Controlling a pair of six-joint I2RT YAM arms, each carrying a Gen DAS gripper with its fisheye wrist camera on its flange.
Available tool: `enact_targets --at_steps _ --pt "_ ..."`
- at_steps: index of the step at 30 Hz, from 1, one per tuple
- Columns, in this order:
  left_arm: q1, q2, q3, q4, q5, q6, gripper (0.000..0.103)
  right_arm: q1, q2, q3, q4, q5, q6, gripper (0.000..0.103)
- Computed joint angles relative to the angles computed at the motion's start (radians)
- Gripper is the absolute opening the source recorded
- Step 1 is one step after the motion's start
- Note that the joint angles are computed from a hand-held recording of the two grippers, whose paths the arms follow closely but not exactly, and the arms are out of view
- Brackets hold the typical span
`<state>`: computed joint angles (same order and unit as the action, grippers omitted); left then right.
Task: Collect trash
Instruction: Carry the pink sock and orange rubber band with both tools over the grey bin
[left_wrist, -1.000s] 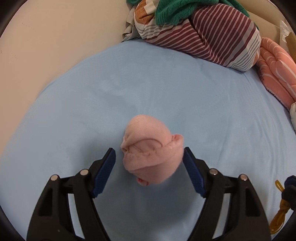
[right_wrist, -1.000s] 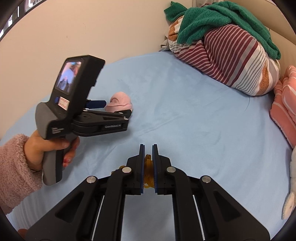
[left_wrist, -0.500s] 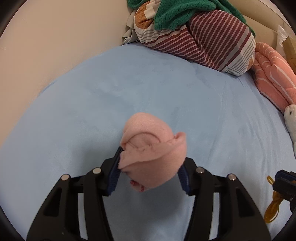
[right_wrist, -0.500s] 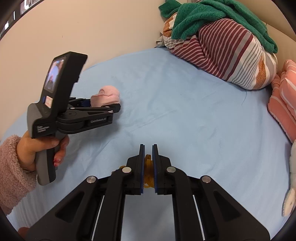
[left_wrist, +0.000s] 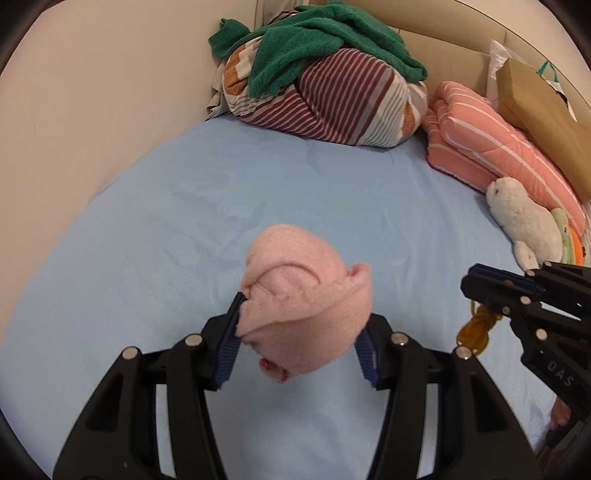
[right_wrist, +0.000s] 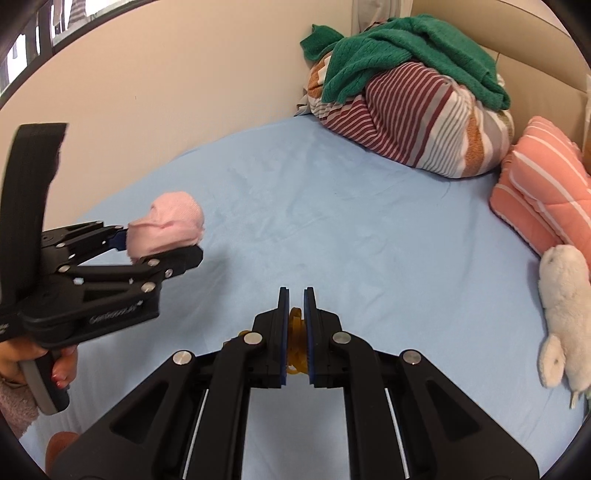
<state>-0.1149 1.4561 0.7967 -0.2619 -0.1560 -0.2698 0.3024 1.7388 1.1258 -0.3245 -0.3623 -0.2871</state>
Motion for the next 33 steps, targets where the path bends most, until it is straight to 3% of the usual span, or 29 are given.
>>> enact_targets --at_steps 11,20,26,33 --pt "-0.398 -0.267 0.039 -0.335 -0.199 -0.191 0.054 -0.195 -0.408 -0.185 -0.182 -0.083 -0.106 0.007" --pt "-0.818 -0.163 0.260 -0.542 -0.396 -0.415 0.054 -0.641 -0.599 -0.134 -0.534 -0.313 -0.407 0.007" --pt "-0.989 0.025 0.458 -0.559 -0.438 -0.447 0.054 -1.090 -0.496 0.036 -0.879 -0.486 -0.824 0.007" --pt "-1.110 0.301 0.801 -0.569 -0.437 -0.350 0.054 -1.491 -0.207 0.350 -1.179 -0.563 -1.172 0.007"
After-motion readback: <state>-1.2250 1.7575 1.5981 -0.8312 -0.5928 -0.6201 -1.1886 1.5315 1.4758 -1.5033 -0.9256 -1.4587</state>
